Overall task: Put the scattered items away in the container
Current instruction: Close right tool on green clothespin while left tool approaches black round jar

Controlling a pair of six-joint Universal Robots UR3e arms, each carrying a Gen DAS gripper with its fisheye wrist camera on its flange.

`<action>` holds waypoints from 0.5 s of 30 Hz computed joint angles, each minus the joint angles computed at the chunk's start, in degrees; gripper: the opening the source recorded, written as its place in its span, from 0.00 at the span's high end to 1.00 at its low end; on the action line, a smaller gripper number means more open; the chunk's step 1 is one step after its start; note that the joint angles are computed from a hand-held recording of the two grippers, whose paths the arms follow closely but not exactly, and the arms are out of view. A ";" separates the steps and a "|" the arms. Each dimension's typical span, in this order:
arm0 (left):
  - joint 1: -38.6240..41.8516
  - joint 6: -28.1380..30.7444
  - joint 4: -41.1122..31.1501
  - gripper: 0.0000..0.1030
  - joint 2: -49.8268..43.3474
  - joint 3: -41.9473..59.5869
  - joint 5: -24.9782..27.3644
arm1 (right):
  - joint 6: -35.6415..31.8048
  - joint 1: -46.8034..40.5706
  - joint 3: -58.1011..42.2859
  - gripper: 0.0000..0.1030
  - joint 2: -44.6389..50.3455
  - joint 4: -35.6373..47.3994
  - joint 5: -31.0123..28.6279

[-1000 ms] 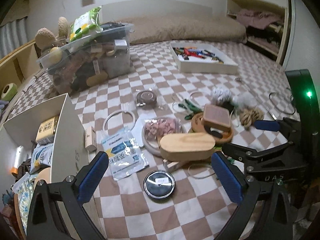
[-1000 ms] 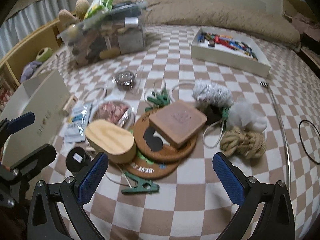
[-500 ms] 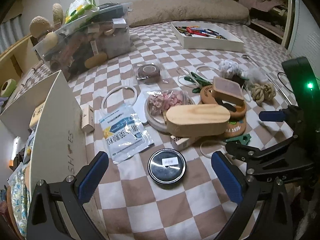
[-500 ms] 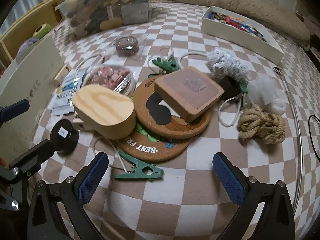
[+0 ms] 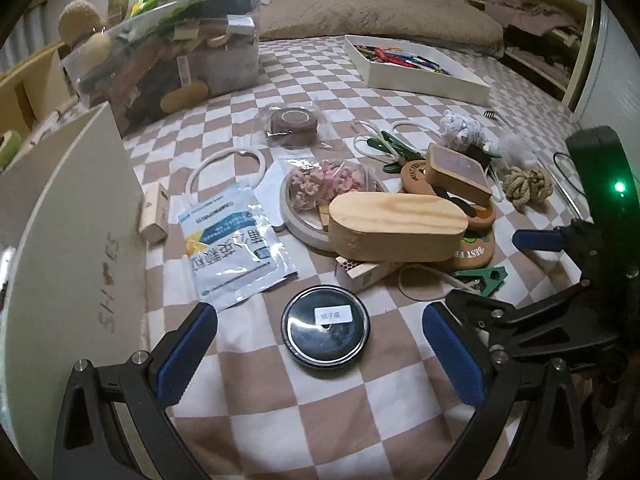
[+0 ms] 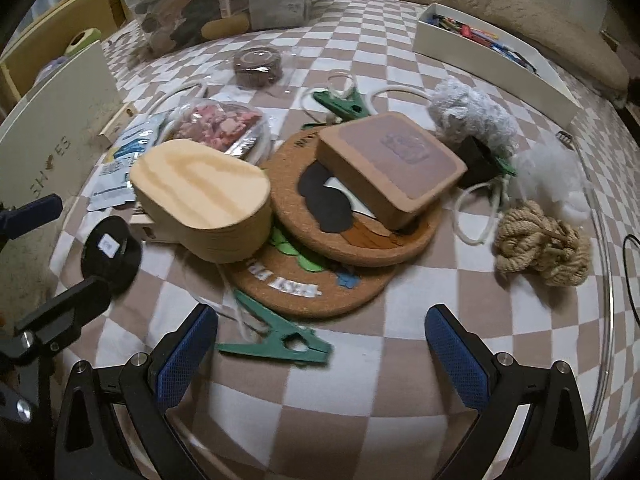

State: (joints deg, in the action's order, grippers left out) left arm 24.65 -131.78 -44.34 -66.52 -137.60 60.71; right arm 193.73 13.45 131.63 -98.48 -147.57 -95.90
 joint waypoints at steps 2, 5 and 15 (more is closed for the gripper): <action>-0.46 -0.89 1.01 0.00 -1.22 -0.17 -0.24 | -0.26 -1.04 1.01 0.00 -1.12 0.08 0.84; -0.83 -1.72 2.43 0.00 -2.50 -0.69 -0.34 | -1.54 -1.88 1.63 0.00 -2.26 1.09 1.07; -1.47 -5.26 7.01 0.00 -9.08 -0.09 2.94 | -2.41 -3.25 4.07 0.00 -3.31 -1.04 2.08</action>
State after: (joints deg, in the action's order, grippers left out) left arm 23.18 -137.04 -37.33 -75.59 -137.69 63.65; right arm 191.31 10.21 135.70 -101.79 -148.61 -93.82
